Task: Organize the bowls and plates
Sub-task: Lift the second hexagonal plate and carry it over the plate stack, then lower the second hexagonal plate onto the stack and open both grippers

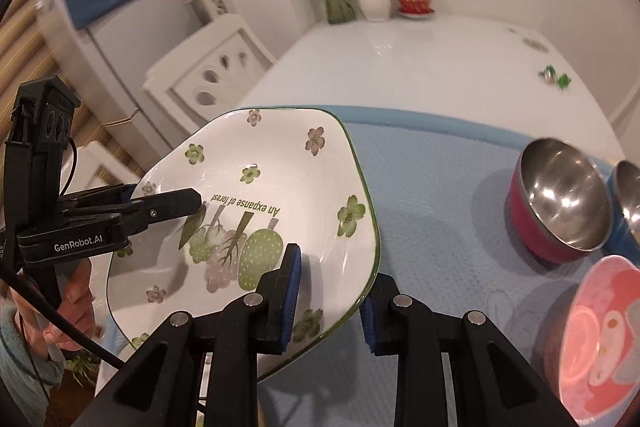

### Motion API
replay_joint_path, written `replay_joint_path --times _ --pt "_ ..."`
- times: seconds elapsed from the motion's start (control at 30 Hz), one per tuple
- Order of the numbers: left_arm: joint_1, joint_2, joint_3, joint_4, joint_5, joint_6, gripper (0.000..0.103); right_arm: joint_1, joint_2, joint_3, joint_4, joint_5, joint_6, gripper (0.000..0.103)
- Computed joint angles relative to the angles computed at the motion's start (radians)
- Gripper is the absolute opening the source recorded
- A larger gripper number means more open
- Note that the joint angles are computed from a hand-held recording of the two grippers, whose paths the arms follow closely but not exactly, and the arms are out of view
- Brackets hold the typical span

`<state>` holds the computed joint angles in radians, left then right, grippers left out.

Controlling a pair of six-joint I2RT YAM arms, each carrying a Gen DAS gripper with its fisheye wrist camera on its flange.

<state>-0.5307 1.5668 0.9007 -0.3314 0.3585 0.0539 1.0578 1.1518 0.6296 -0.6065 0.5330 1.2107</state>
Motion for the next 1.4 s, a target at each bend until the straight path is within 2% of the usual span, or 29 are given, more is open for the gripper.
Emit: replay_joint_path --times 0.1,0.23,0.37,0.53,0.63,0.83,1.1,1.27,1.4 --pt "0.010 -0.132 -0.060 -0.053 -0.005 -0.020 0.046 0.143 0.005 0.073 -0.124 0.051 0.133 0.026" --pt "0.029 -0.297 -0.141 -0.131 -0.017 -0.038 0.046 0.331 0.113 0.193 -0.234 0.090 0.342 0.026" --pt "0.077 -0.460 -0.233 -0.238 0.002 -0.020 0.046 0.483 0.229 0.262 -0.248 0.093 0.498 0.026" --pt "0.095 -0.618 -0.355 -0.346 -0.006 -0.003 0.046 0.607 0.347 0.301 -0.210 0.051 0.619 0.026" --pt "0.101 -0.679 -0.434 -0.380 0.008 -0.018 0.046 0.647 0.389 0.294 -0.176 0.013 0.658 0.026" --pt "0.037 -0.715 -0.525 -0.365 -0.015 -0.063 0.046 0.678 0.451 0.302 -0.162 -0.037 0.702 0.026" --pt "0.015 -0.667 -0.578 -0.287 -0.035 -0.094 0.046 0.631 0.495 0.274 -0.067 -0.087 0.690 0.026" --pt "0.049 -0.625 -0.586 -0.262 -0.007 -0.061 0.046 0.601 0.503 0.226 0.025 -0.116 0.719 0.026" --pt "0.051 -0.586 -0.568 -0.249 -0.011 -0.062 0.046 0.588 0.502 0.230 0.014 -0.121 0.709 0.026"
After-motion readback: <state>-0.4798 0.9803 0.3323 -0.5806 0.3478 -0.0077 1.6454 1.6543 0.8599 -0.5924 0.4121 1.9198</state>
